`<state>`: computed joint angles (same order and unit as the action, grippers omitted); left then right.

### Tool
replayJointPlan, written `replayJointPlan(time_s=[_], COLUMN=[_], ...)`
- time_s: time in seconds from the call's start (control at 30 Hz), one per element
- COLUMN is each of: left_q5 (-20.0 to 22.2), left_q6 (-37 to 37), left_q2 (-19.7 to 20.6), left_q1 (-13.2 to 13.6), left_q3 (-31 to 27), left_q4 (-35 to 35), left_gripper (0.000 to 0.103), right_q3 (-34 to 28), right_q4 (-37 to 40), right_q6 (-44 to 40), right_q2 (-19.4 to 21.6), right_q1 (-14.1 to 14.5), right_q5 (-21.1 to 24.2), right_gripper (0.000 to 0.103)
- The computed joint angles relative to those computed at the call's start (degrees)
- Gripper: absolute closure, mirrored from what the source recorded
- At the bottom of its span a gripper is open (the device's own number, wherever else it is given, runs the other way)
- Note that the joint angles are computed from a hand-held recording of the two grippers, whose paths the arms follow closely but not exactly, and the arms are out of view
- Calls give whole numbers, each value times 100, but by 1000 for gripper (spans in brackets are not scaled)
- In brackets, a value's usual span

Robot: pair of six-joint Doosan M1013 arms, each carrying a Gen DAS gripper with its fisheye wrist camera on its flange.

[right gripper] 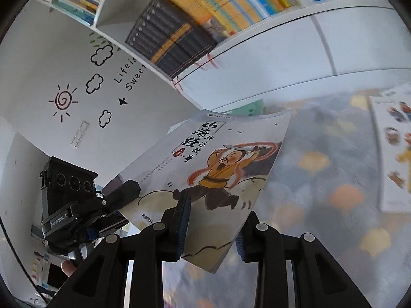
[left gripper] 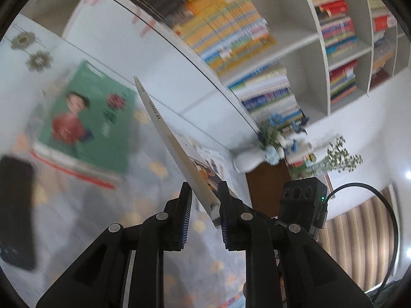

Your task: Organize books

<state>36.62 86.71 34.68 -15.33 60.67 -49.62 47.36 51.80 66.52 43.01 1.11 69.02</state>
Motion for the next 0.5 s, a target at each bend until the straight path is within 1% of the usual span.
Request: replayJointPlan(time_s=[0.1, 0.23, 0.37, 0.47, 0.5], left_q5=[135, 338, 417, 466, 484], left_q6=[32, -30, 9, 43, 56], left_q2=[153, 410, 627, 772, 828], left_q1=[201, 410, 522, 592, 613], left_q3=[-139, -332, -432, -498, -527], left_q4=[-46, -25, -123, -285, -350], left_gripper=[86, 86, 86, 89, 89], right_q3=[-578, -1546, -2399, -3128, -3489], right_q4=[-207, -682, -1149, -1352, -1404], right_q6=[418, 987, 1334, 1629, 1787], right_q2=[363, 956, 1438, 1834, 2025], right_q1=[184, 401, 531, 575, 587], right_q5=[103, 410, 678, 946, 1095], right_gripper=[72, 72, 72, 72, 72])
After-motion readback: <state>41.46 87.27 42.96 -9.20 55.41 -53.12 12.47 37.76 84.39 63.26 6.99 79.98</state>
